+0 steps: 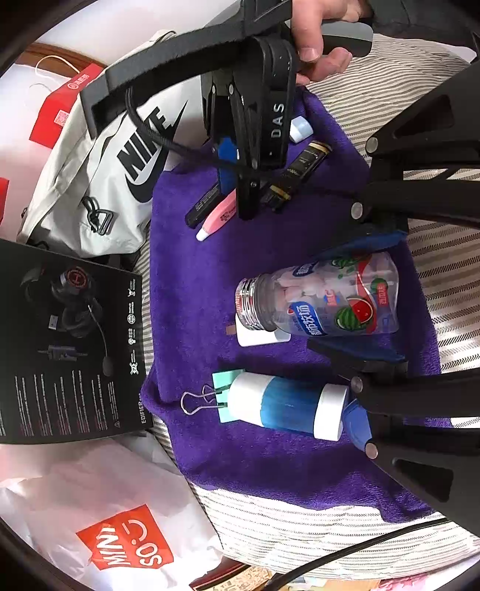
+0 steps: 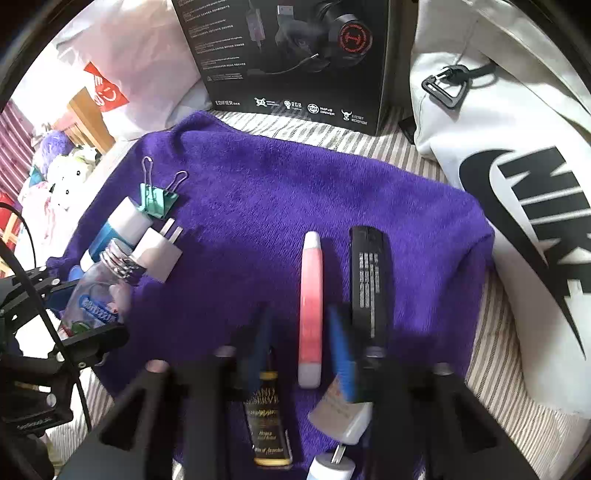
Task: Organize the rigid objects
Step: 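Carry the candy jar and pink tube onto the towel with both tools, then open both tools to release the jar and pink tube on the towel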
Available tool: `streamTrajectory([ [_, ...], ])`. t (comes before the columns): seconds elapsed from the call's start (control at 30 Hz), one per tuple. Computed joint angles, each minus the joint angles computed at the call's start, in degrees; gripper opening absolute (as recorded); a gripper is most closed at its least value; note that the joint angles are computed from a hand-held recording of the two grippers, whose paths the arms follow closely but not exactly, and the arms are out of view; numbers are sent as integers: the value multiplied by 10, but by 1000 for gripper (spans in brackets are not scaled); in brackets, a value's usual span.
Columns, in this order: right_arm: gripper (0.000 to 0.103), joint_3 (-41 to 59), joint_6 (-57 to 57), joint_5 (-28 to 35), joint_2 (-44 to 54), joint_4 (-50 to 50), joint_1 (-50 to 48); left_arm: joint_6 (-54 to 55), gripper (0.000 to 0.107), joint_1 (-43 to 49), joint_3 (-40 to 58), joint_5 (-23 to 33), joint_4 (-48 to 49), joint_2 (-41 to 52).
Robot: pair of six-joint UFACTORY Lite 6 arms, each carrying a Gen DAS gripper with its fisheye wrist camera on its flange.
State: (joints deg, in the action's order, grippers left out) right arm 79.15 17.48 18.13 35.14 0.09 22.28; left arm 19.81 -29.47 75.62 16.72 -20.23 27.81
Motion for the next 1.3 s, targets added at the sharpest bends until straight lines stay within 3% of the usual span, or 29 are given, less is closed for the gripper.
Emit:
streamTrajectory([
  [0.27,40,-130,47,-40,-117,-38,-5,-53,40,-24,28,13,53,21],
  [0.43,40,-214,44,-60,-195,-23,-15,-173,40,-49,53,10,178,50],
  [0.63,40,-280,52,-71,-250,-30,-23,-156,40,-48,75,10,160,82],
  [0.77,40,-317,-12,-89,-280,42,-27,-172,40,-54,74,3,178,88],
  [0.87,40,-328,84,-85,-296,-45,-16,-221,40,-63,69,-5,228,86],
  [1.0,41,-353,71,-93,-317,-21,-14,-283,40,-72,71,-11,293,93],
  [1.3,41,-410,166,-95,-375,-92,-1,-336,41,-78,55,-19,337,84],
])
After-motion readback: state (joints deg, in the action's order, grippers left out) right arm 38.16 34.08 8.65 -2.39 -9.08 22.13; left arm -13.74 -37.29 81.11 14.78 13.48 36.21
